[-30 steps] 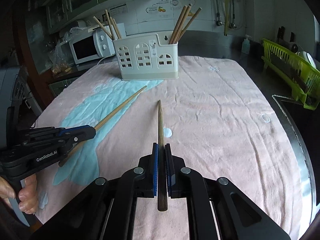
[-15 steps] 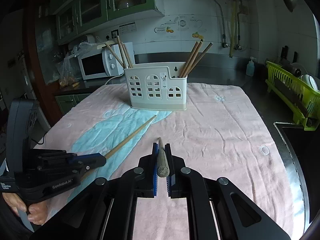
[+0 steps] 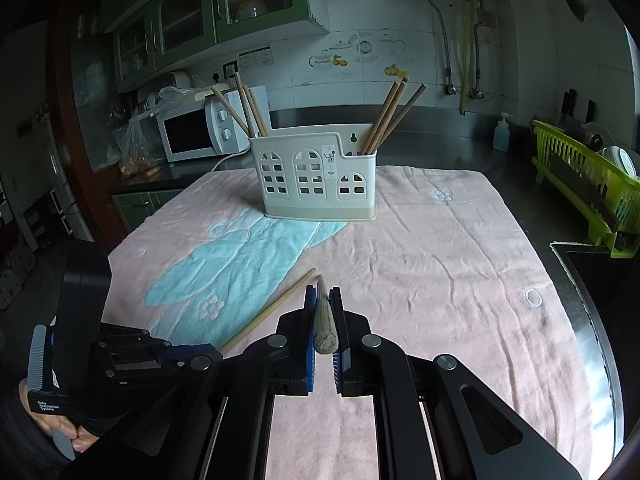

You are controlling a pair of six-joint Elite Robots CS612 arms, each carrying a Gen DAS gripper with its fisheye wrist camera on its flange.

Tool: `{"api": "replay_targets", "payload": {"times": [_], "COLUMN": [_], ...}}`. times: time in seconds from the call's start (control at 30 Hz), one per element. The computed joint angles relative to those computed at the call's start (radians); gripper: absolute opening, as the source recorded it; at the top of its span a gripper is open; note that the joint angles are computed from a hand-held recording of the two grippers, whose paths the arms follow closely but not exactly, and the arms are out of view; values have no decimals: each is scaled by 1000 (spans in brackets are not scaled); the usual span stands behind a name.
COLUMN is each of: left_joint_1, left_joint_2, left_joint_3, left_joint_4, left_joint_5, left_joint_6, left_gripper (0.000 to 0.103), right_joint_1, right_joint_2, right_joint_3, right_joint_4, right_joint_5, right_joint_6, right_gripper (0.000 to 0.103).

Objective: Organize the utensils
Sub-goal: 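Lift both held chopsticks upright and carry them over the white holder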

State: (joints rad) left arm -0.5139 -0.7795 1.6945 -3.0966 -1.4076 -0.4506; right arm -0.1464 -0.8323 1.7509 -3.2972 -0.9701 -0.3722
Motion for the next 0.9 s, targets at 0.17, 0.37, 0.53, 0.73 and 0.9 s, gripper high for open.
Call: {"api": "replay_targets", "payload": {"times": [0.17,0.37,0.53,0.73,0.9], "left_joint_1": [-1,-8,-8,-12,-9], "left_joint_2": [11,13,12,0,-30], "left_joint_3": [2,9,13,20,38], "left_joint_4": [-14,-29,-36,-28,-78], "left_joint_5": [1,17,17,33,49], "left_joint_6": [-32,-35,-44,-27,0], "left_gripper": [7,8,8,6,6], "right_joint_1": [-1,-1,-2,-2,-2], "right_joint_2": [1,1,1,-5,-9], "right_joint_3": [1,1,2,3,-5], "right_joint_4": [-8,-6,-12,-29,-41], "right_joint_5": [2,5,6,11,16], "right_joint_6": [6,6,8,14,17], "right_gripper": [7,7,7,7,7]}}
